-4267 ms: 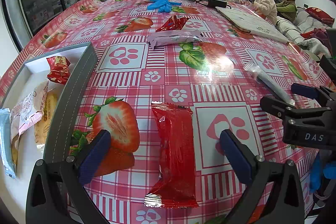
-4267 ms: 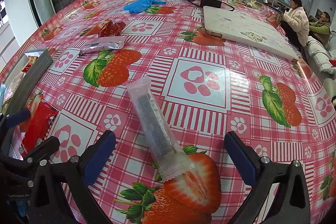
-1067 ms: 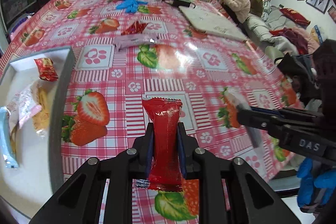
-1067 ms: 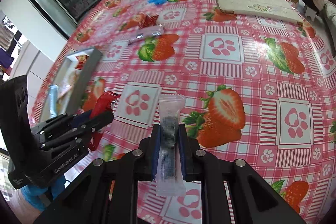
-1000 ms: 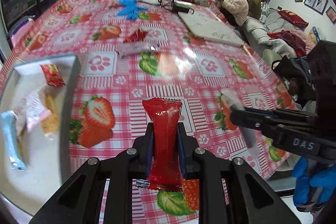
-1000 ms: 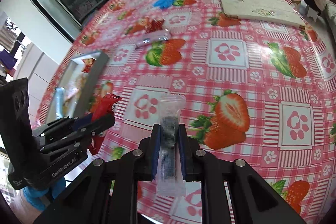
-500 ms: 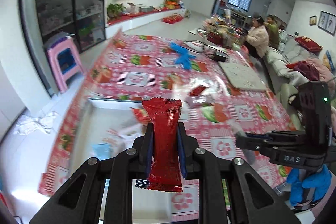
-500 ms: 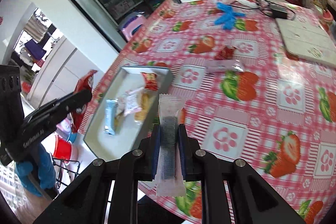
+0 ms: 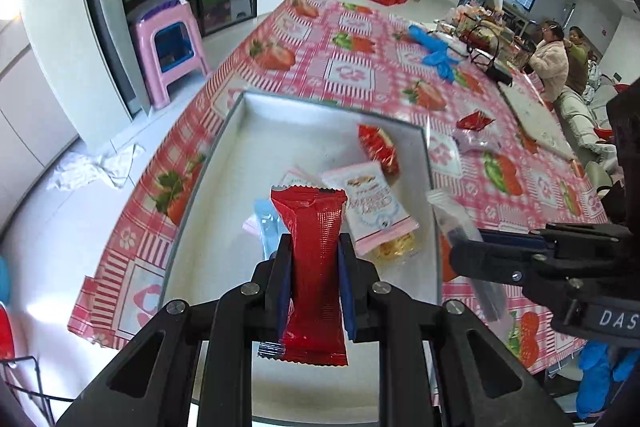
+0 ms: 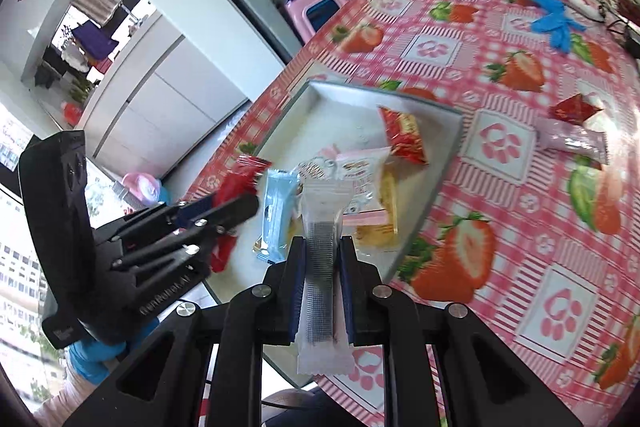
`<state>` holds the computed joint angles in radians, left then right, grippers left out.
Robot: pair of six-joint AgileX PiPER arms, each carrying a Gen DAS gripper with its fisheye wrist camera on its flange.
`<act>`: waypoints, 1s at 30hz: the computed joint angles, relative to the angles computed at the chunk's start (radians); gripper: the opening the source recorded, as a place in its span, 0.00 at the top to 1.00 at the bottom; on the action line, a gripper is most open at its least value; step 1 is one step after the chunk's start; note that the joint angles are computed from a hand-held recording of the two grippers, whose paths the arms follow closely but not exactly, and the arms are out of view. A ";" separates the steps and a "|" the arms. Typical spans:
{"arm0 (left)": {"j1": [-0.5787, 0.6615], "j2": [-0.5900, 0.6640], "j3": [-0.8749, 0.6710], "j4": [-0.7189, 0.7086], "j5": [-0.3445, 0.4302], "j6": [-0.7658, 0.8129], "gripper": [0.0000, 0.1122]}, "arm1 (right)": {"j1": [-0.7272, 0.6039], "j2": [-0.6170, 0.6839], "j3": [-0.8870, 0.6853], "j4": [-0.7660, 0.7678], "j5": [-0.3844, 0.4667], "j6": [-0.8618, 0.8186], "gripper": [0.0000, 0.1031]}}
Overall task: Organize snacks
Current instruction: 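Carry both packs over the white tray and open both tools to drop them, then grasp the red candy wrapper with the right tool while the left tool grasps the pink stick pack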
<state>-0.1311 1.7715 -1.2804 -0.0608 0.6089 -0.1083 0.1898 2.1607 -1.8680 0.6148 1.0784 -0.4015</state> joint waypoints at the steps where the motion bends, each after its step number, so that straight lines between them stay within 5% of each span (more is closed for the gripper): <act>1: 0.000 0.004 0.005 0.004 -0.003 -0.002 0.80 | 0.010 0.016 -0.010 -0.004 0.002 0.007 0.83; 6: -0.018 0.023 0.021 0.096 -0.011 -0.075 0.75 | 0.039 0.073 -0.058 -0.021 0.016 0.042 0.83; 11: -0.059 0.013 0.038 0.233 -0.035 -0.189 0.32 | 0.048 0.104 -0.104 -0.063 0.037 0.071 0.80; 13: -0.082 0.009 0.035 0.291 -0.033 -0.232 0.30 | 0.041 0.108 -0.113 -0.076 0.043 0.082 0.58; 14: -0.088 0.011 0.031 0.299 -0.033 -0.236 0.30 | 0.037 0.102 -0.105 -0.083 0.035 0.089 0.36; 15: -0.093 0.013 0.025 0.296 -0.030 -0.230 0.30 | 0.030 0.090 -0.087 -0.095 0.014 0.097 0.25; 23: -0.127 0.035 -0.041 0.266 0.019 -0.211 0.29 | -0.043 0.068 -0.090 -0.149 0.016 0.116 0.25; 30: -0.143 -0.006 -0.047 0.150 0.003 -0.132 0.27 | -0.174 0.136 -0.288 -0.218 0.084 0.207 0.25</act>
